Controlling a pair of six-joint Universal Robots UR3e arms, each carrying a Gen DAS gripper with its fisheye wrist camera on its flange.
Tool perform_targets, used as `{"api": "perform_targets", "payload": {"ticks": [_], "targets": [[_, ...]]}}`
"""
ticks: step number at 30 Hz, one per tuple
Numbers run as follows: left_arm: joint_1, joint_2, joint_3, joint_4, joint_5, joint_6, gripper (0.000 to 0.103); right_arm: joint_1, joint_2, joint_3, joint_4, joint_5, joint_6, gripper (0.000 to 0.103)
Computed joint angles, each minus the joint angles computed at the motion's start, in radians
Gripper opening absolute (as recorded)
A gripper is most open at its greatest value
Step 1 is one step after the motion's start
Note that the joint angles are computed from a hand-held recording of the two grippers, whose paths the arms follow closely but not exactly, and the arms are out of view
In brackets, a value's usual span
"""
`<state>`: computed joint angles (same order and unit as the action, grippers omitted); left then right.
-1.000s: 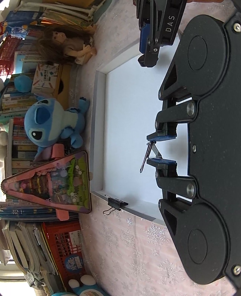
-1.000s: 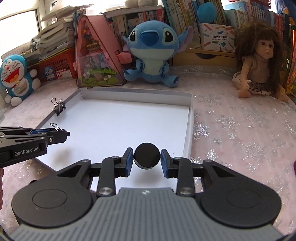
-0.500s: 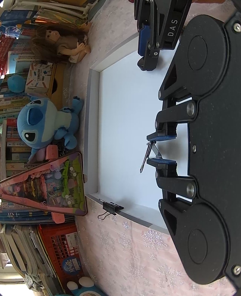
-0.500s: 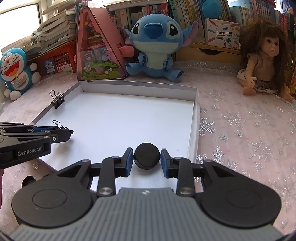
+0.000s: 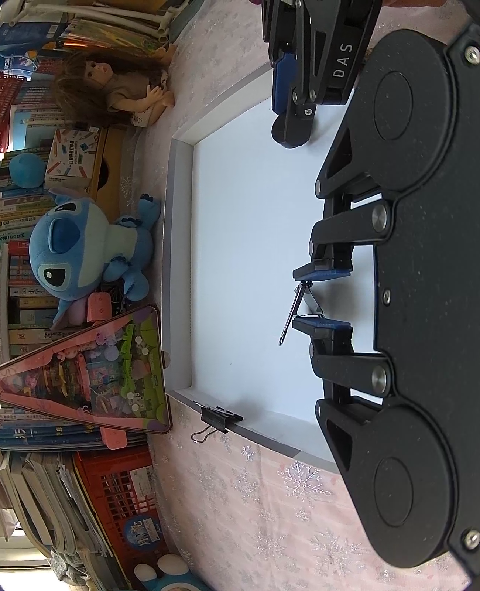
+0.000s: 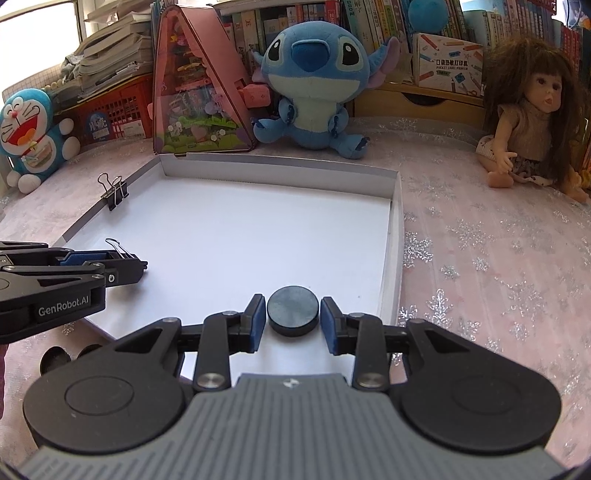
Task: Organize rigid objects
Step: 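Open the left tool to drop the clip while the right tool releases the disc, then move both tools back from the tray toward the remaining items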
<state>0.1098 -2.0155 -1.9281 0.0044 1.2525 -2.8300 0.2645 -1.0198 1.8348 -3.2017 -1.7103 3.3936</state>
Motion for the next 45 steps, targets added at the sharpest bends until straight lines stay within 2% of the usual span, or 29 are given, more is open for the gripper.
{"api": "perform_targets", "payload": {"ticks": [4,6,15,27,37,45], "targets": [[0.005,0.015,-0.019,0.018,-0.003,0.004,0.027,0.004,-0.007,0.005,-0.011,-0.003,-0.005,0.055],[0.011,0.027,-0.033,0.025,-0.011,0.003,0.035,0.006,-0.012,0.008,-0.018,-0.006,-0.005,0.056],[0.046,0.112,-0.120,0.053,-0.060,0.037,0.052,0.020,-0.047,0.047,-0.063,-0.025,-0.010,0.071],[0.166,0.318,-0.341,0.080,-0.208,0.128,0.072,0.057,-0.123,0.164,-0.173,-0.067,-0.020,0.084],[0.337,0.514,-0.552,0.045,-0.337,0.256,0.074,0.106,-0.187,0.329,-0.315,-0.111,-0.046,0.087],[0.442,0.597,-0.641,-0.013,-0.384,0.343,0.074,0.139,-0.220,0.440,-0.367,-0.158,-0.046,0.087]]}}
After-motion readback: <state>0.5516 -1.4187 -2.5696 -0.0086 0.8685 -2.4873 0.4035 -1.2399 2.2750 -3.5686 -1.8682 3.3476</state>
